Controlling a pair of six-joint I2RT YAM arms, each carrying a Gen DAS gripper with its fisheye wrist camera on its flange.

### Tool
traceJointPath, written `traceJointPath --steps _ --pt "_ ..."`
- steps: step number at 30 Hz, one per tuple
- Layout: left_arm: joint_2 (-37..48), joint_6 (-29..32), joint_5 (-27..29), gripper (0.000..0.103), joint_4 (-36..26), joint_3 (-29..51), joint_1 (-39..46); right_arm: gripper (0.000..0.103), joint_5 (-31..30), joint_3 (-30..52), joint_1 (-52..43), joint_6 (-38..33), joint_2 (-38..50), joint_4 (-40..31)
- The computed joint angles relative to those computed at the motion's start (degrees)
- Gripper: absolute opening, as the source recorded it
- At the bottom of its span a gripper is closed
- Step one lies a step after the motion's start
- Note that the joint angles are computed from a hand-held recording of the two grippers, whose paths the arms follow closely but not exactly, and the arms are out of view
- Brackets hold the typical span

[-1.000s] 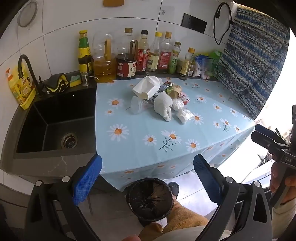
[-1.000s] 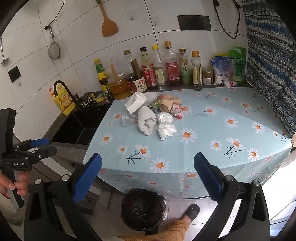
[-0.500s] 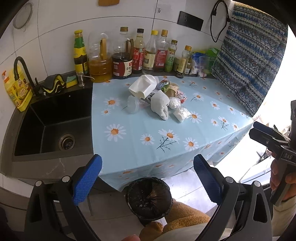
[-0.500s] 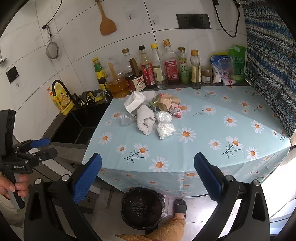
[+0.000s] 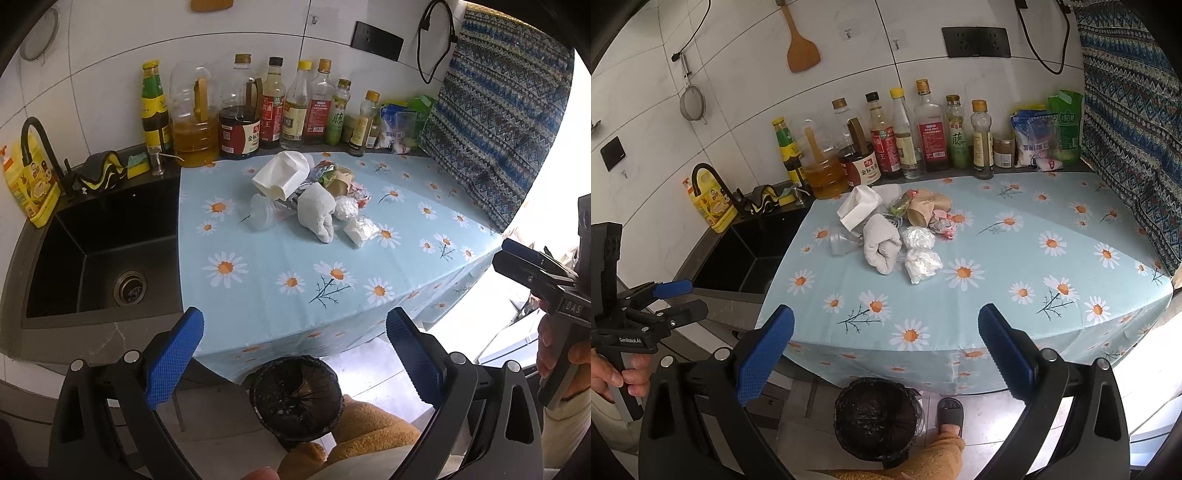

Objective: Collect trash

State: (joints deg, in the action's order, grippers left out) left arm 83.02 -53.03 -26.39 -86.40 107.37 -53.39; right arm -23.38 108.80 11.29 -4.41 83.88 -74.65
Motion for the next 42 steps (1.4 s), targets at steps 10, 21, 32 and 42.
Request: traceJointPath --steps 10,21,32,42 --pt "-0.4 0.1 -0.7 0.096 -1.0 0.4 -0.2 0.099 1.2 -0.7 1.0 1.0 0.0 0.5" --pt "-0.4 2.1 0.2 0.096 0.1 0.9 0.5 0.099 1.8 -1.3 1.0 1.2 -1.4 0.0" --pt "3.5 8.1 4.6 0.096 3.7 3.1 7.7 0.099 0.6 8.3 -0.2 -0.8 6.6 -3.4" --pt "12.5 13.2 9.5 0.096 3.5 10.5 14.9 0.099 -3.7 17.1 -4.2 -4.8 18.2 -5.5"
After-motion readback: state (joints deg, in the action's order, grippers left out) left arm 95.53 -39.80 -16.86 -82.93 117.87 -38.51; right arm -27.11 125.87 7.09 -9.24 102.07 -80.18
